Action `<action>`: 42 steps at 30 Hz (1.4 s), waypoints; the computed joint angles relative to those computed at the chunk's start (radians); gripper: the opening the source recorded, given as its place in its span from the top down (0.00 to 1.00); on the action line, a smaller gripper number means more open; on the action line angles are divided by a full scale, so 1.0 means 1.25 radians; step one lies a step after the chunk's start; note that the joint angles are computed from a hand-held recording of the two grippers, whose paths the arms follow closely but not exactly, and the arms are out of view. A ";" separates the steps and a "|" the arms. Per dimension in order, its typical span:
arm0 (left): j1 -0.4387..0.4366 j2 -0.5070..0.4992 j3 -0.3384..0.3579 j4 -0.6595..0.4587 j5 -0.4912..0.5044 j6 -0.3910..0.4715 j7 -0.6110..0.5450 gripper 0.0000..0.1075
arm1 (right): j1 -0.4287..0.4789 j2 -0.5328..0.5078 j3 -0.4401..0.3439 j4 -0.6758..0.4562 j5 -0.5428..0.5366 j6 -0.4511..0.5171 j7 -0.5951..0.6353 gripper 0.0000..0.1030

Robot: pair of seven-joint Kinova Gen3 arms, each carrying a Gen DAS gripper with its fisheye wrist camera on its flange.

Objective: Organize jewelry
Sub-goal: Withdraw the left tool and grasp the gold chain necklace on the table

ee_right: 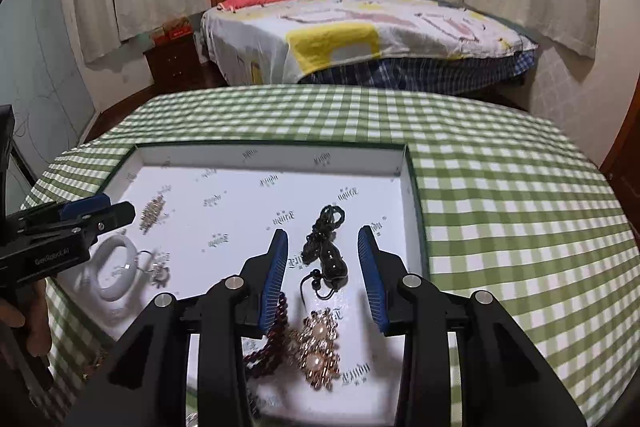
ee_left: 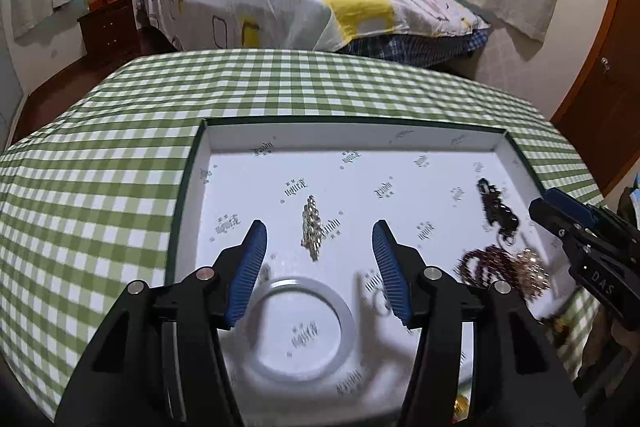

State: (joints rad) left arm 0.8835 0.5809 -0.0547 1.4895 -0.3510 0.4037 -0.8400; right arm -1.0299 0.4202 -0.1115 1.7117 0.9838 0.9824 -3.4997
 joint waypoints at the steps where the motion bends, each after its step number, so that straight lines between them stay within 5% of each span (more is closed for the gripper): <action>1: 0.009 -0.012 -0.009 0.016 -0.004 -0.009 0.009 0.50 | -0.009 -0.005 -0.001 -0.001 0.001 0.014 -0.003 0.64; 12: 0.124 -0.105 -0.082 0.154 -0.112 -0.043 0.156 0.50 | -0.087 -0.030 -0.051 0.001 -0.005 0.121 -0.077 0.64; 26: 0.151 -0.147 -0.029 0.264 -0.226 -0.027 0.301 0.50 | -0.147 -0.029 -0.090 0.041 -0.079 0.158 -0.168 0.64; 42: 0.145 -0.115 0.008 0.274 -0.263 -0.006 0.318 0.52 | -0.171 -0.025 -0.098 0.061 -0.088 0.153 -0.219 0.64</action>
State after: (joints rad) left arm 1.0646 0.4376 -0.0444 1.8315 -0.6800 0.3965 -0.4426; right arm -1.2441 0.3885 -0.2338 1.7879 0.8742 1.1740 -3.7737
